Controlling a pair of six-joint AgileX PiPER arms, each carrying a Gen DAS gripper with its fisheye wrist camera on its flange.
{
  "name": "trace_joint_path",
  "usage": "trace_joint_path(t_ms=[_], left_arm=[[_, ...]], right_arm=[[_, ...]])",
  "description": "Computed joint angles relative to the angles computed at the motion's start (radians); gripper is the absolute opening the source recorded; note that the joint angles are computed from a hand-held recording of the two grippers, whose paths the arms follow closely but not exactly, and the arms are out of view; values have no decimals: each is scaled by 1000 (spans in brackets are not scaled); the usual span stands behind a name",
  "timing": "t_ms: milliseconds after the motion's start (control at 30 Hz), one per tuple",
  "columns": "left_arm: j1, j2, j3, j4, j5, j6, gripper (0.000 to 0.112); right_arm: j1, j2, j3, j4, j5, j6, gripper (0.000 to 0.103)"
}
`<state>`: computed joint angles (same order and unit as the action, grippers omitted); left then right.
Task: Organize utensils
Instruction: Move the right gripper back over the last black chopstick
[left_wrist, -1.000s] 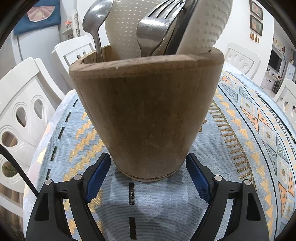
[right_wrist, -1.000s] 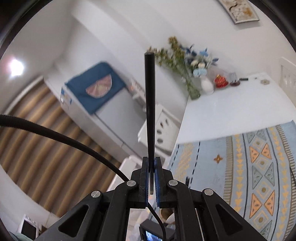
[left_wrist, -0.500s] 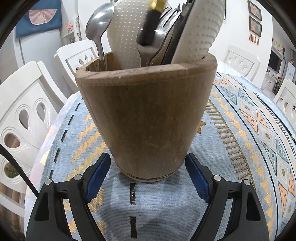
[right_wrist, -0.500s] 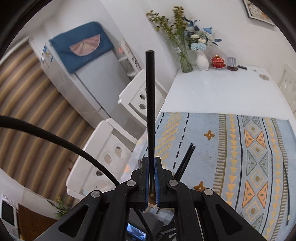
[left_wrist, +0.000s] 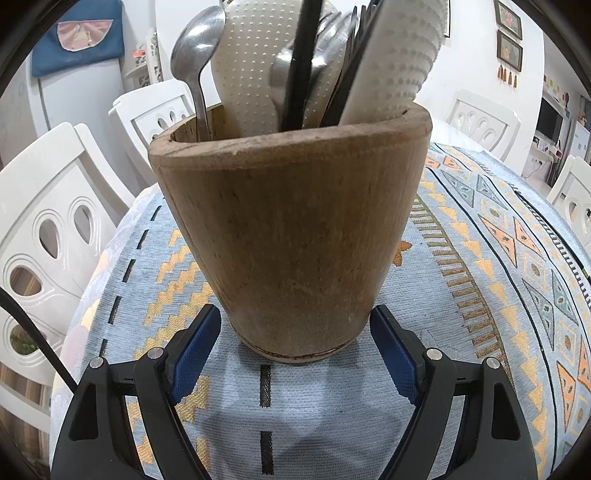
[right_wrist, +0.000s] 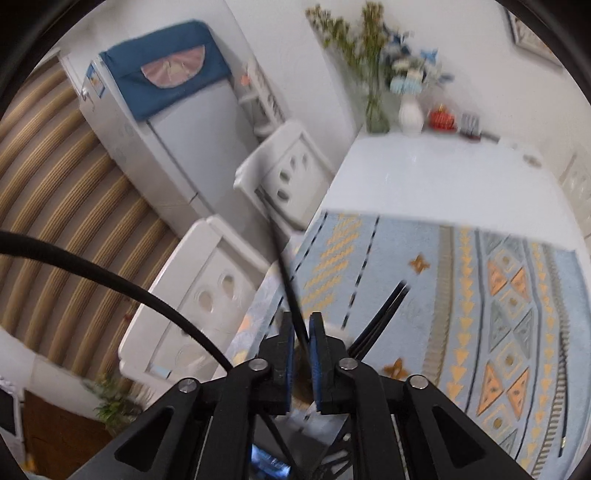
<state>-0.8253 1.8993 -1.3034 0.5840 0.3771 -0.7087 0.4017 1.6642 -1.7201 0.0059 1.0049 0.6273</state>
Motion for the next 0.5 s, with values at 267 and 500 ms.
trace_joint_path(t_ms=[267,500], left_arm=[[5,3,-6,-18,2,20,82],[6,6,-8,-25,3,29,82]], right_arm=[[-32,-85,62,-14,-64,22,32],[-49,-147,63,-67,-69,55,36]])
